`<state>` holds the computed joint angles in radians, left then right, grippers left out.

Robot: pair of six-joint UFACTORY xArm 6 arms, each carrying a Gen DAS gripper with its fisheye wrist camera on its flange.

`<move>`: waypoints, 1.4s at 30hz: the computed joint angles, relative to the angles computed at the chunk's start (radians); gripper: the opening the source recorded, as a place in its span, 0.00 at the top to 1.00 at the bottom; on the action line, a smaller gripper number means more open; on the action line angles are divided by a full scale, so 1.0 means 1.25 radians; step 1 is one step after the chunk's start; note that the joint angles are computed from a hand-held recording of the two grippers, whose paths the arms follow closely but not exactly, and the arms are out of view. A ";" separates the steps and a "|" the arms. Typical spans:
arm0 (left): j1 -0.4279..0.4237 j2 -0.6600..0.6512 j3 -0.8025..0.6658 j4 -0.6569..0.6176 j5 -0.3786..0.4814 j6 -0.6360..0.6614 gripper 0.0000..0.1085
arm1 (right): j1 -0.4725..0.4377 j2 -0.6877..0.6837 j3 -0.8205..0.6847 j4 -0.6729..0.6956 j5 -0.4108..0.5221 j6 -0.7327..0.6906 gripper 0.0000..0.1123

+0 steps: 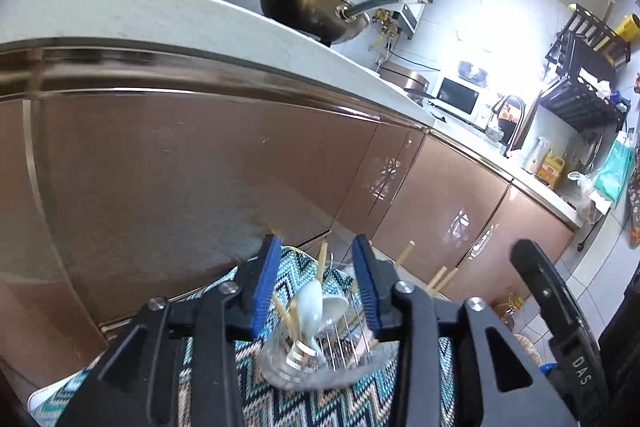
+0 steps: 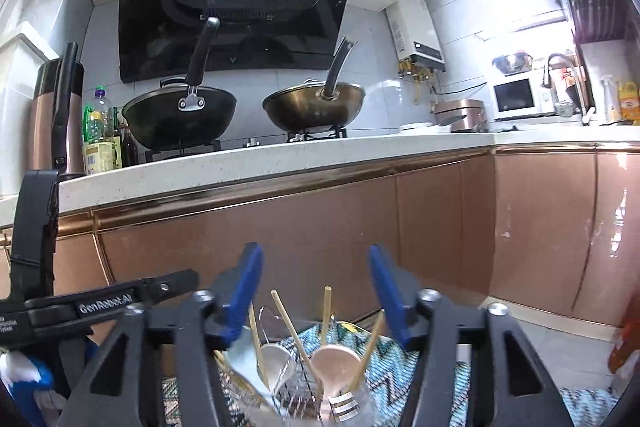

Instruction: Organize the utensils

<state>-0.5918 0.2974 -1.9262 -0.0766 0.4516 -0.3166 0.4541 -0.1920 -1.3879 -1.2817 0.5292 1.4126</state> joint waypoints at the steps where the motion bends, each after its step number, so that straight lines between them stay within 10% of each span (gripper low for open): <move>1: 0.000 -0.034 0.041 0.012 -0.007 -0.009 0.63 | 0.015 -0.019 0.013 0.008 0.025 -0.007 0.42; 11: -0.021 -0.293 0.321 0.183 -0.018 -0.127 0.55 | 0.227 -0.178 0.108 0.069 0.368 -0.039 0.09; 24: -0.099 -0.533 0.501 0.402 0.053 -0.244 0.46 | 0.526 -0.235 0.098 0.029 0.787 0.028 0.08; 42: -0.143 -0.689 0.573 0.554 0.103 -0.332 0.34 | 0.719 -0.181 0.017 -0.021 1.019 0.021 0.08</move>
<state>-0.7701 -0.5642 -1.2099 0.6154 0.5802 -0.7312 1.3523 -0.4179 -1.3673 -1.3075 1.8034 1.4395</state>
